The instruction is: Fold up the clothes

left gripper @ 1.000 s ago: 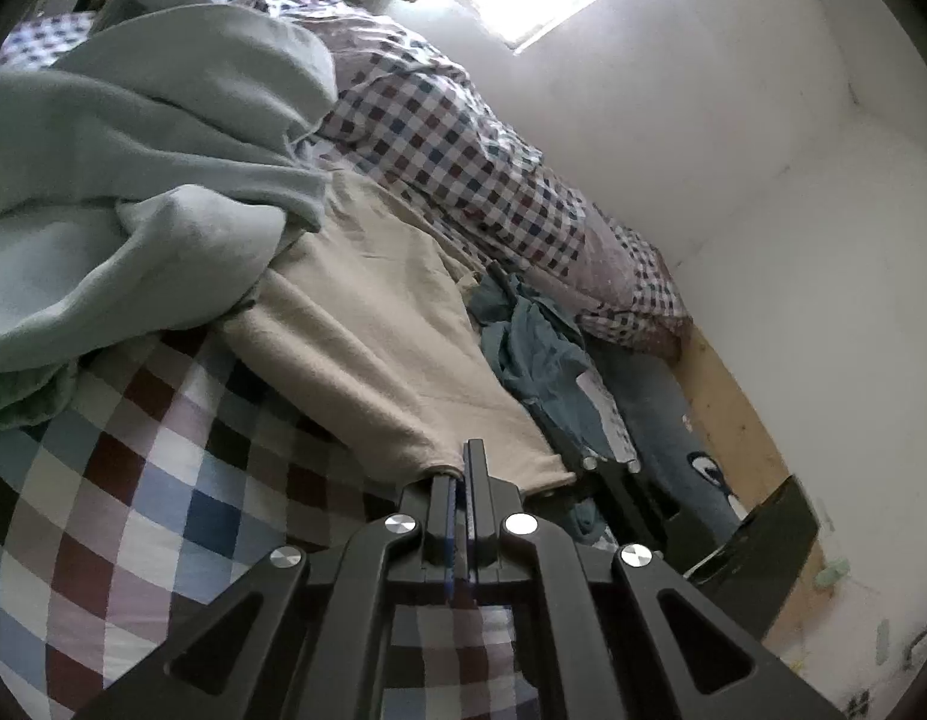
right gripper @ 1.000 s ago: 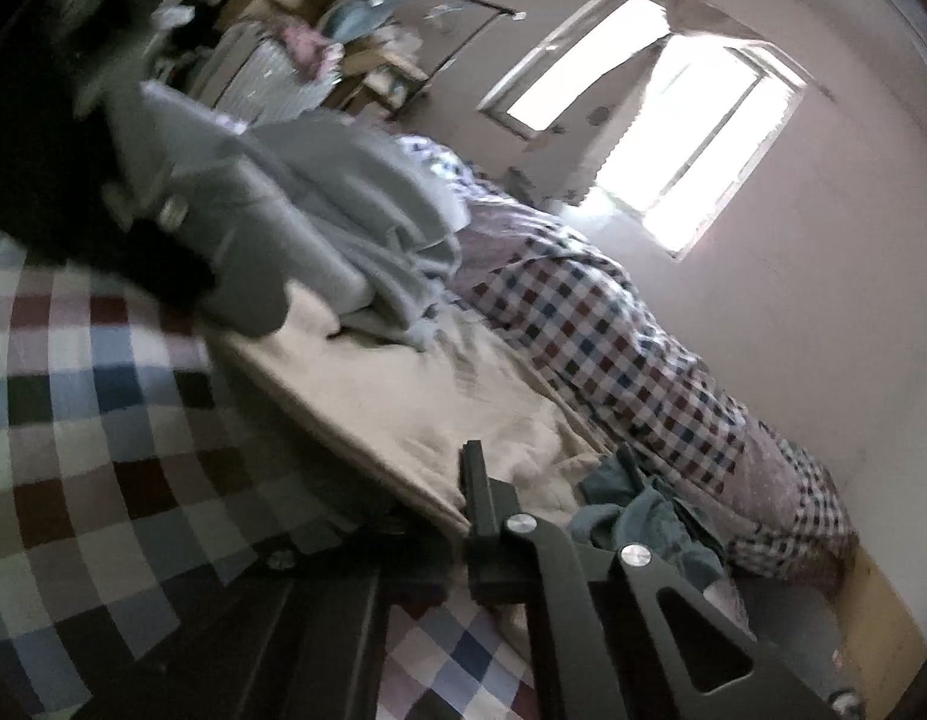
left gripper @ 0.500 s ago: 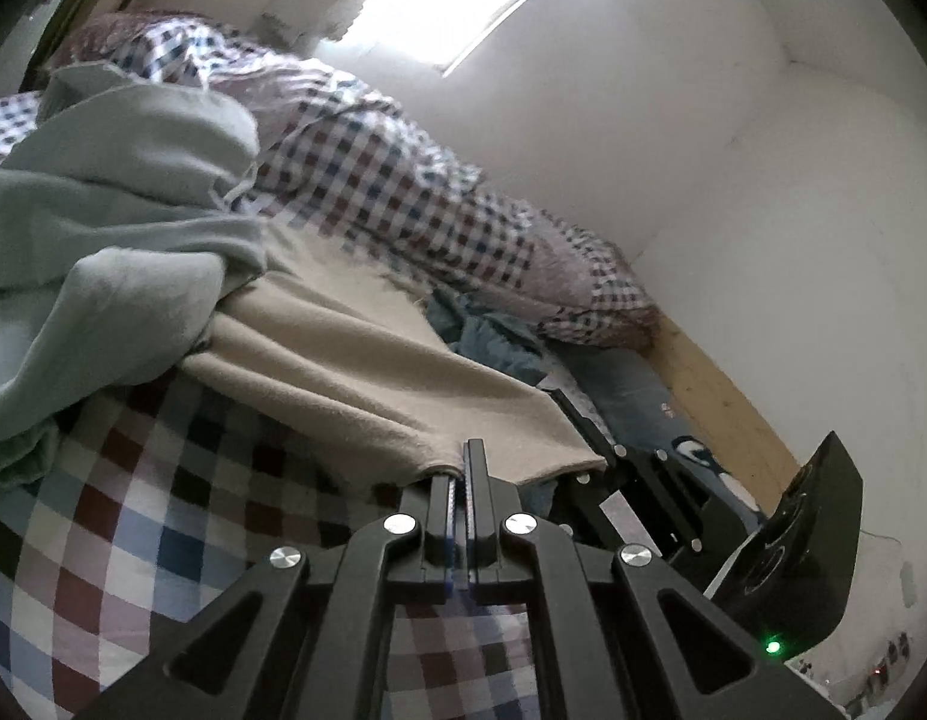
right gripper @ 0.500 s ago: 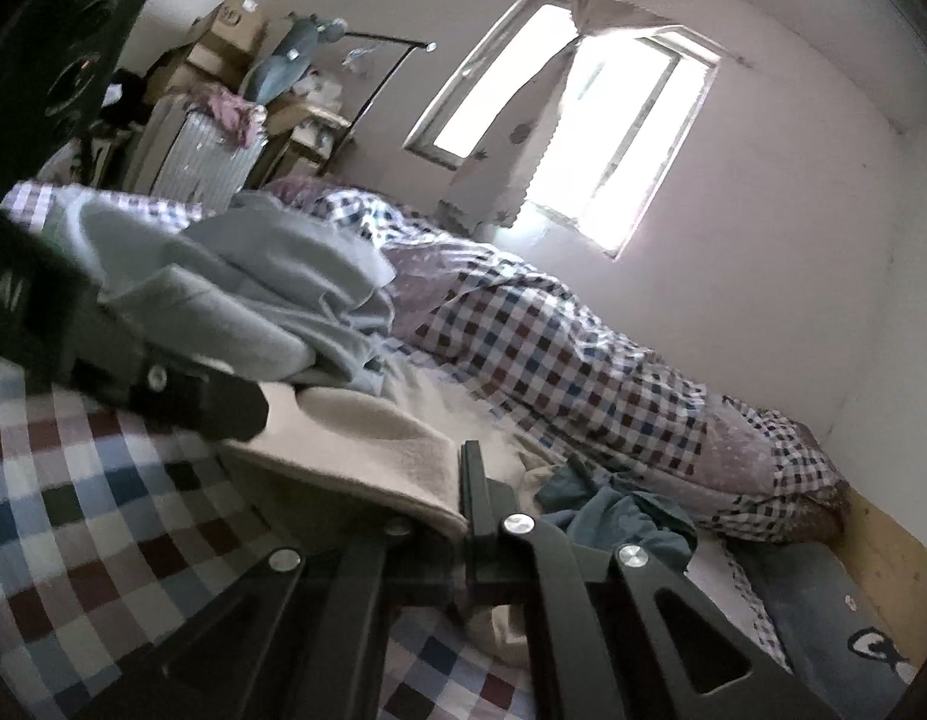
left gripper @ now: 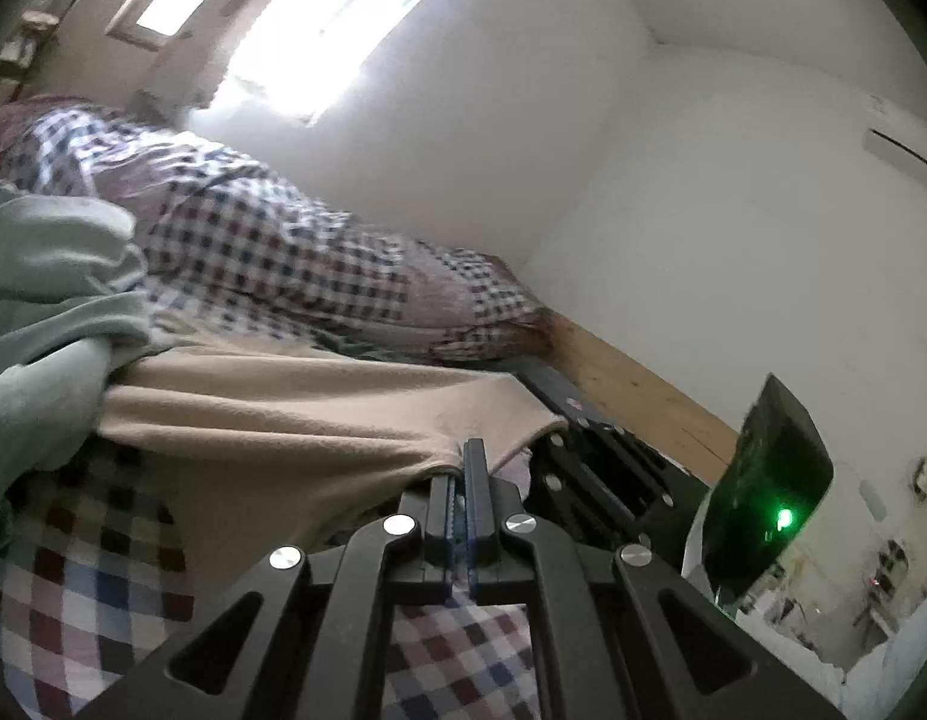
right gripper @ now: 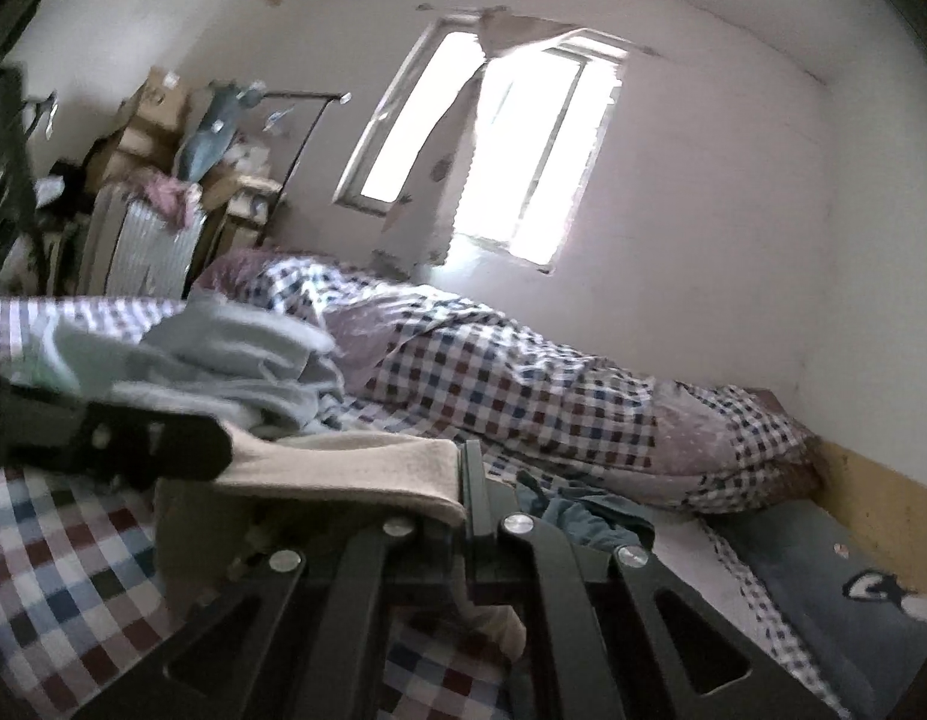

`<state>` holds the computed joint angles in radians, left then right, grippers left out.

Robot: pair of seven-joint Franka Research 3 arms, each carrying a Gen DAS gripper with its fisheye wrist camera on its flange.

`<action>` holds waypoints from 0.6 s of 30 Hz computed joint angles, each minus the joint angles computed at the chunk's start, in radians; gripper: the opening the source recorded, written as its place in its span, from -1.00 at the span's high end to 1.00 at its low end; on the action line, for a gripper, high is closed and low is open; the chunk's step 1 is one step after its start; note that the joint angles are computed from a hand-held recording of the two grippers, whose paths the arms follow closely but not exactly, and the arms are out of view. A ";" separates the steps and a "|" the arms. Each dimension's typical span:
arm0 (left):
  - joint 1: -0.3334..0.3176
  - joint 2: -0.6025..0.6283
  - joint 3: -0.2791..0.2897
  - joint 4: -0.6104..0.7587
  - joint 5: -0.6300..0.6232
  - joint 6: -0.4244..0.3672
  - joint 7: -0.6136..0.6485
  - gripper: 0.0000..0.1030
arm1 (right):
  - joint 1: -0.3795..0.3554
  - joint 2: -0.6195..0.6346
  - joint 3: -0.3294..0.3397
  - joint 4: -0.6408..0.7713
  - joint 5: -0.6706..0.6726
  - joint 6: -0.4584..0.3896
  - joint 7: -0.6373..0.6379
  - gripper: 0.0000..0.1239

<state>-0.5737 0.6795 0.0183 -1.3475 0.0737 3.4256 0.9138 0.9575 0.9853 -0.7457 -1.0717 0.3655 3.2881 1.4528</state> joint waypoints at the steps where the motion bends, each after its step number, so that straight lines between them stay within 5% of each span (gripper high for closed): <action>1: 0.013 0.001 -0.025 0.004 0.018 0.007 0.002 0.99 | 0.012 -0.026 0.003 -0.037 0.004 0.016 -0.004 1.00; 11: 0.199 0.061 -0.355 0.091 0.346 0.072 -0.067 0.99 | 0.098 -0.286 0.053 -0.354 0.118 0.176 -0.155 1.00; 14: 0.269 0.107 -0.493 0.139 0.527 0.078 -0.107 1.00 | 0.127 -0.369 0.051 -0.445 0.168 0.224 -0.201 1.00; 18: 0.283 0.122 -0.564 0.176 0.669 0.049 -0.143 1.00 | 0.135 -0.484 0.057 -0.543 0.263 0.260 -0.233 1.00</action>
<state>-0.2910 0.8020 -0.5458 -1.1718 0.7429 3.4751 0.7706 1.0921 0.5010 -0.6884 -1.6143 0.6288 3.5478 1.2201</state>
